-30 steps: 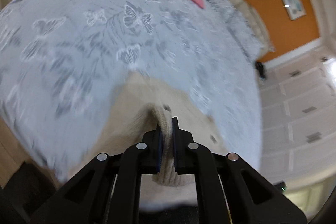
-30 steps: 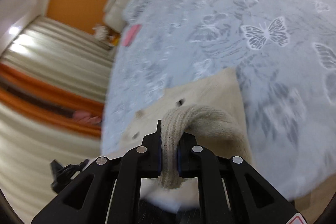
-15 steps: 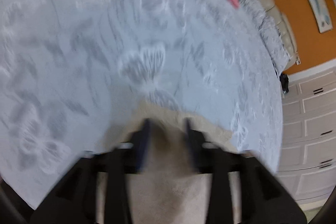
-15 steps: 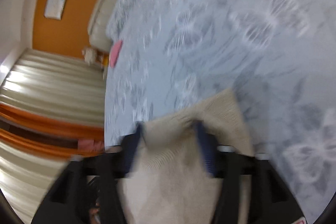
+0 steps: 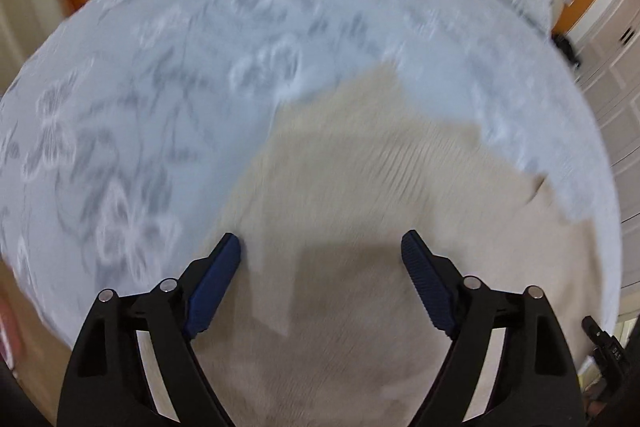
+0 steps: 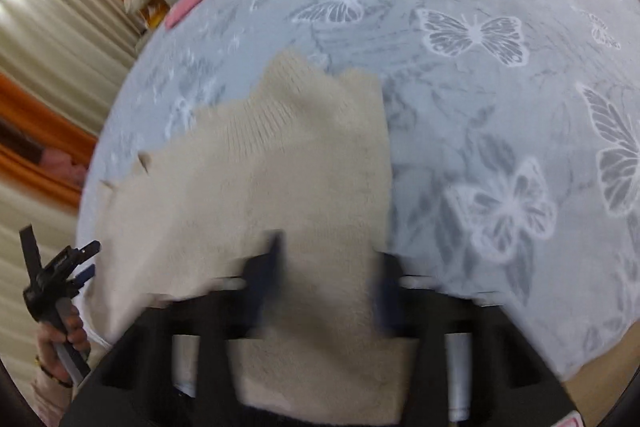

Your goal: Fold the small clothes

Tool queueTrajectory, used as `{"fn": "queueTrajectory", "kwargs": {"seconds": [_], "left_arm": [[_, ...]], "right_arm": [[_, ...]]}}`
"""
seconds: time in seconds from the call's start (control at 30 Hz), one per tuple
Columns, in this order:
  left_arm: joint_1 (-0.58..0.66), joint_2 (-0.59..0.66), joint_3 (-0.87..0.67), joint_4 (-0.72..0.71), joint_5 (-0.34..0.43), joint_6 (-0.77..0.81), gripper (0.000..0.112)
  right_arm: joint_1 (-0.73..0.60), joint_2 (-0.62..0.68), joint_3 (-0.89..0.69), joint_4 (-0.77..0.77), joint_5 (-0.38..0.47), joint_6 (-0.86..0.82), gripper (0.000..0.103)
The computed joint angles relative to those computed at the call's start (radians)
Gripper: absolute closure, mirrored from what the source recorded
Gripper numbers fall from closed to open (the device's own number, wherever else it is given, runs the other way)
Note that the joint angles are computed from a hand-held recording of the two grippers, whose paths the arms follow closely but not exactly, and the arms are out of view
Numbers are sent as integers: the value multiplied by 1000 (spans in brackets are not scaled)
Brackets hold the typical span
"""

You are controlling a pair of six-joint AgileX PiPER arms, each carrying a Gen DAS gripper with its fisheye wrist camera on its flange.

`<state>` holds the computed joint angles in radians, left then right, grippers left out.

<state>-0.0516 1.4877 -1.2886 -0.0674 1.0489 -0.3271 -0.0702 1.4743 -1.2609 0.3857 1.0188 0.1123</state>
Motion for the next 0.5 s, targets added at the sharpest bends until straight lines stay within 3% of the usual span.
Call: {"fn": "queueTrajectory", "kwargs": {"seconds": [0.03,0.13,0.27,0.4,0.5], "left_arm": [[-14,-10,22,28,-7,-19,33],[-58,-31,49,108,-12,-49,32],[-65,-17,63,131,-25,-68,29],[-61,-21,62,124,-19,-83,26],[-69,-45,64,132,-16,-127,26]], "right_arm": [[-7,-29,3,6,-4,2,82],[-33,-52,2,-22,-8,4,86],[-62,-1,29,-25,12,-17,79],[-3,-72,-55,-156,38,131,79],[30,-43,-162,-131,58,114,79]]}}
